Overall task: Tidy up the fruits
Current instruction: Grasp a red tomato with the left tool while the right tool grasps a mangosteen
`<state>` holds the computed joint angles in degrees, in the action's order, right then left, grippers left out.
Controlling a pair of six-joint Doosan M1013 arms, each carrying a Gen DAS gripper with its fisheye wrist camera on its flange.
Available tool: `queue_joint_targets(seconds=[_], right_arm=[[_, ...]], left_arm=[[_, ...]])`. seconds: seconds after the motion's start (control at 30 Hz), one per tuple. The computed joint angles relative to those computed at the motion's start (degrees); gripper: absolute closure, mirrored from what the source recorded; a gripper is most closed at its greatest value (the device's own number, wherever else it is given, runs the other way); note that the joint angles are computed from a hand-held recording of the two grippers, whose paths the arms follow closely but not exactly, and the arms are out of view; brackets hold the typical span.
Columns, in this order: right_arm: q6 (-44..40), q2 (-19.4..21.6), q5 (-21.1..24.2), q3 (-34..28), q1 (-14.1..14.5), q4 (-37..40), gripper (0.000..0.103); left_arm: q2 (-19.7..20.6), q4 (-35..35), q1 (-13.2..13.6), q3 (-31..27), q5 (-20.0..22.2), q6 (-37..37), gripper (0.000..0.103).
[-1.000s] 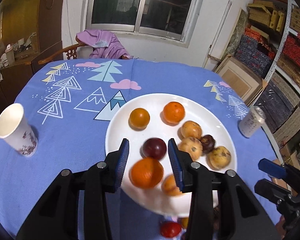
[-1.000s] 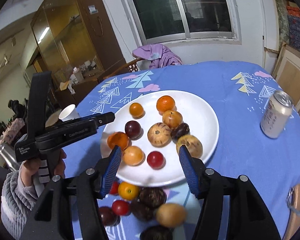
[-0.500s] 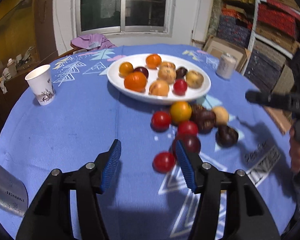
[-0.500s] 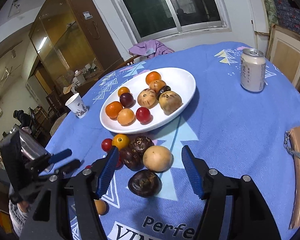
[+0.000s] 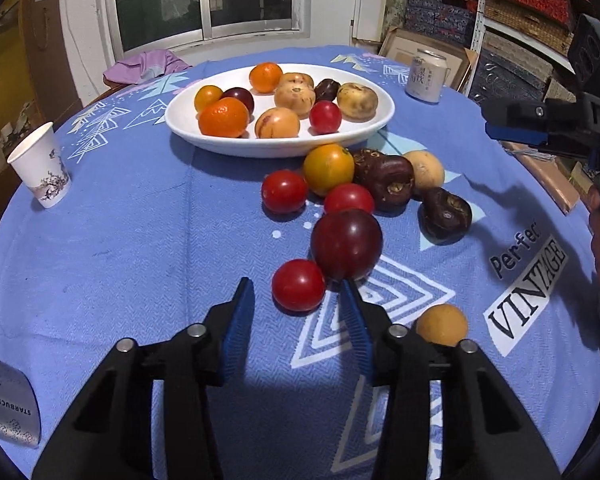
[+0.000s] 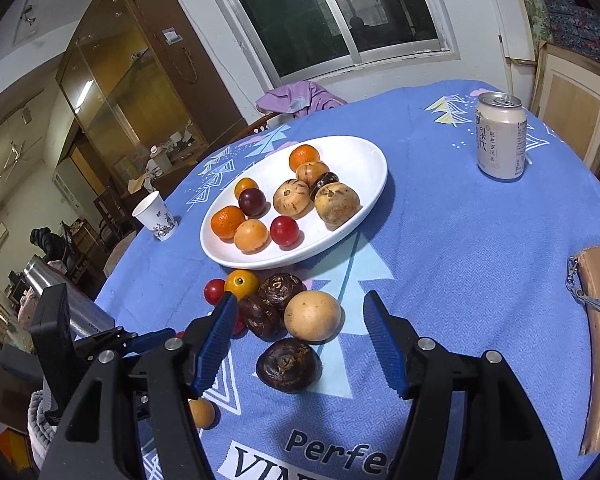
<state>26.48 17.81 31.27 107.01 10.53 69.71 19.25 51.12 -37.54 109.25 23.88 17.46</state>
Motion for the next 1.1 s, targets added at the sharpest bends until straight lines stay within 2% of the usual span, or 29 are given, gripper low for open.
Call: queue_joint_targets(seconds=[0.07, 0.4, 0.53, 0.67, 0.8, 0.97, 1.1], right_arm=[[0.0, 0.0, 0.1, 0.0, 0.0, -0.1, 0.037], [2.7, 0.4, 1.3, -0.6, -0.1, -1.8, 0.036], [4.9, 0.6, 1.9, -0.7, 0.2, -5.0, 0.036], [5.9, 0.7, 1.1, -0.1, 1.6, -10.2, 0.036], [8.6, 0.9, -1.1, -0.1, 3.5, -16.3, 0.036], [8.0, 0.6, -2.9, 0.5, 4.9, -19.0, 0.036], [10.1, 0.7, -4.1, 0.5, 5.8, -22.6, 0.036]], left_arm=[[0.1, -0.6, 0.1, -0.1, -0.6, 1.3, 0.065], [0.1, -0.9, -0.1, -0.1, -1.3, 2.5, 0.07], [-0.6, 3.0, -0.1, 0.7, -1.1, -3.0, 0.07], [-1.2, 7.4, 0.1, 1.5, -0.9, -9.0, 0.07], [-1.2, 6.9, 0.1, 1.4, -1.2, -8.1, 0.07], [-1.1, 5.9, 0.3, 1.4, -1.6, -7.0, 0.071], [-0.7, 2.5, 0.4, 1.1, -2.1, -3.2, 0.071]])
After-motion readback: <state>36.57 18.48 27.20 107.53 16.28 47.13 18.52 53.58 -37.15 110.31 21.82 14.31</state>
